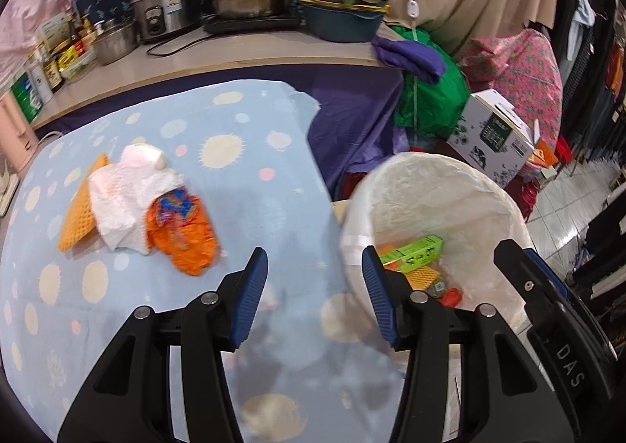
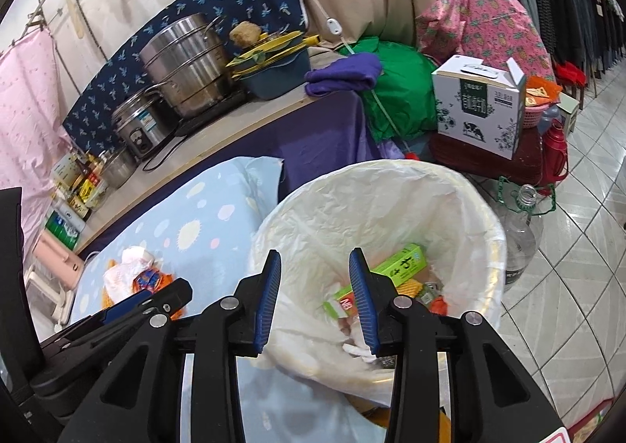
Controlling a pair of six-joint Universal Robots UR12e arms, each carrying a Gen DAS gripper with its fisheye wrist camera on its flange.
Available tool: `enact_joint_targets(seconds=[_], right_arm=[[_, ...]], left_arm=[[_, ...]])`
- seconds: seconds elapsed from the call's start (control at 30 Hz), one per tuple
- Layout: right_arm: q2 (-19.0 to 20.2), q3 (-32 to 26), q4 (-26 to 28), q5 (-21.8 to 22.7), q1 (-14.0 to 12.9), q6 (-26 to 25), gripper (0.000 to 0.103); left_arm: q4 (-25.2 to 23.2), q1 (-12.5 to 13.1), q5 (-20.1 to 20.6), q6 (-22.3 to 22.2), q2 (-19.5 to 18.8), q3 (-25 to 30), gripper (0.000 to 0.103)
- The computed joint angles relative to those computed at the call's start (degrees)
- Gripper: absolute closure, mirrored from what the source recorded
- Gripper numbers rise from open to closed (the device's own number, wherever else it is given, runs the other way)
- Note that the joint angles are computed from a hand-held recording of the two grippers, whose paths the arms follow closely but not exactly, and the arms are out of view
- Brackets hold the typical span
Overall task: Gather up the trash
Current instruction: 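Move both grippers back toward the remaining trash on the table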
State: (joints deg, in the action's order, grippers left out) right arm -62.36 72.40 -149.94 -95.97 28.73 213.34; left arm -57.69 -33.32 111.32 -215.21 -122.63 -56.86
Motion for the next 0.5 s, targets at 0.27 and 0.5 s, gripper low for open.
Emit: enact_joint_targets(seconds=[0.27,0.5], right_arm=[[3.44,-5.57,3.19,2.90,2.25,-3.87,0.067],[7.14,-11.10,6.94,5.69,4.15,-6.76,0.061]], left_arm=[[-0.03,2.33,1.83,-5.05,5.43,-8.14,0.055],[-1.49,4.31,4.37,-9.65,9.83,-14.36,0.053]])
